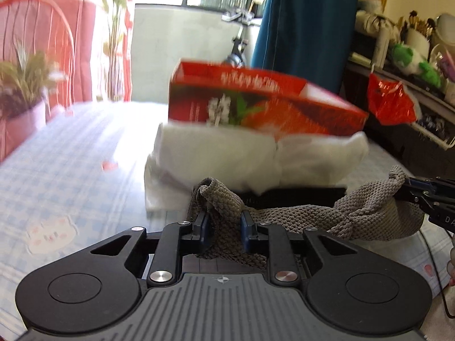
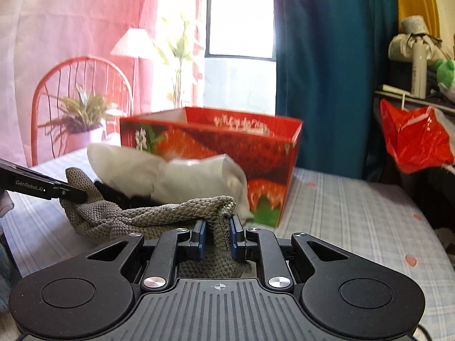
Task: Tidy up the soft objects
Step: 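Lift the grey knit cloth and carry it over the red box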
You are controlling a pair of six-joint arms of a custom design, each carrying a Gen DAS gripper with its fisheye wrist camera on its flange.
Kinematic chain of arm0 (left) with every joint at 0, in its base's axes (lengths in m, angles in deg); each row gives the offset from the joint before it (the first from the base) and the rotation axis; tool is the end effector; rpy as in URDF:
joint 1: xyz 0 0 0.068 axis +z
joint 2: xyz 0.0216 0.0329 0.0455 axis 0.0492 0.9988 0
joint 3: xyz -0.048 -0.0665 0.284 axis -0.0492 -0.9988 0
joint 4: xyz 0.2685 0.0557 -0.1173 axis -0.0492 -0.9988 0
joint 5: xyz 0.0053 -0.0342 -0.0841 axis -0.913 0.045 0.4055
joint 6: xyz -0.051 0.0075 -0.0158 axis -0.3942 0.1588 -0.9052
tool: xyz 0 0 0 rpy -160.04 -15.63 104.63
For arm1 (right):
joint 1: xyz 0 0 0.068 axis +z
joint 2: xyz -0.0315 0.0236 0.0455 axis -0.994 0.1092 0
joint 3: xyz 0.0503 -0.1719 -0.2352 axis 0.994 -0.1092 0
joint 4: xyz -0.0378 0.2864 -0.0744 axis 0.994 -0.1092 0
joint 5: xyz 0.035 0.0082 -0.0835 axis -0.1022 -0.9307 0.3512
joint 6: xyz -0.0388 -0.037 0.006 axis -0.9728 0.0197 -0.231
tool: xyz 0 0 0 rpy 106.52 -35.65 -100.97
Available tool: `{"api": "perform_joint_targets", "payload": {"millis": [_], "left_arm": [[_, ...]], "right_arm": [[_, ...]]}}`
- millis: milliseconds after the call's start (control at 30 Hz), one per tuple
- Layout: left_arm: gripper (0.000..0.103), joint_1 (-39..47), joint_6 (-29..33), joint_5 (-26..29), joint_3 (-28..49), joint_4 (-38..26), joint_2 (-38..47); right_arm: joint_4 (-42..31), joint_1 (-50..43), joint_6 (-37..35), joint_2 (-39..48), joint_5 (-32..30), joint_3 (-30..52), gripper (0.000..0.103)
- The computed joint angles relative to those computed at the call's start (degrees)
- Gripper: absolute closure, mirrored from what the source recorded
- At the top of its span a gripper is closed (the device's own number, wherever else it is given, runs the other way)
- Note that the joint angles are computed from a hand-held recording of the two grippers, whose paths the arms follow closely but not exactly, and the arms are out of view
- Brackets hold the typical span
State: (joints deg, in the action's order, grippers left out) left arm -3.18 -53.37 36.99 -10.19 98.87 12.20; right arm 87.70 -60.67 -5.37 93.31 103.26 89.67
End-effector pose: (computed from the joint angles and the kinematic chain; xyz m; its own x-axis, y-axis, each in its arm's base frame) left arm 0.3170 -0.0506 0.1270 -0.4644 0.2722 -0.8427 0.6122 0.7863 -0.0833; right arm 0.1578 0.0494 0.1530 -0.3979 0.0024 -0.9174 0.1061 0.9934 -0.0435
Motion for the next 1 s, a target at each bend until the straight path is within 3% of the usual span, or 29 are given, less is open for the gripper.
{"api": "perform_joint_targets", "payload": {"millis": [233, 433, 700, 1000], "left_arm": [[0.079, 0.85, -1.87, 2.19, 1.20, -0.47, -6.86], [0.079, -1.73, -3.91, -0.42, 8.35, -3.08, -6.74], [0.079, -6.67, -3.96, -6.59, 24.09, -7.96, 2.00], [0.079, -12.17, -1.94, -14.04, 46.47, -16.41, 16.75]], "right_arm": [[-1.03, -3.53, -4.30, -2.93, -3.38, 4.38, 0.088], [2.88, -10.29, -9.70, 4.81, -10.23, 11.41, 0.088], [6.35, -21.10, -16.99, 19.56, -20.25, 23.57, 0.088], [3.50, -26.42, -22.00, 40.77, -20.64, 41.93, 0.088]]}}
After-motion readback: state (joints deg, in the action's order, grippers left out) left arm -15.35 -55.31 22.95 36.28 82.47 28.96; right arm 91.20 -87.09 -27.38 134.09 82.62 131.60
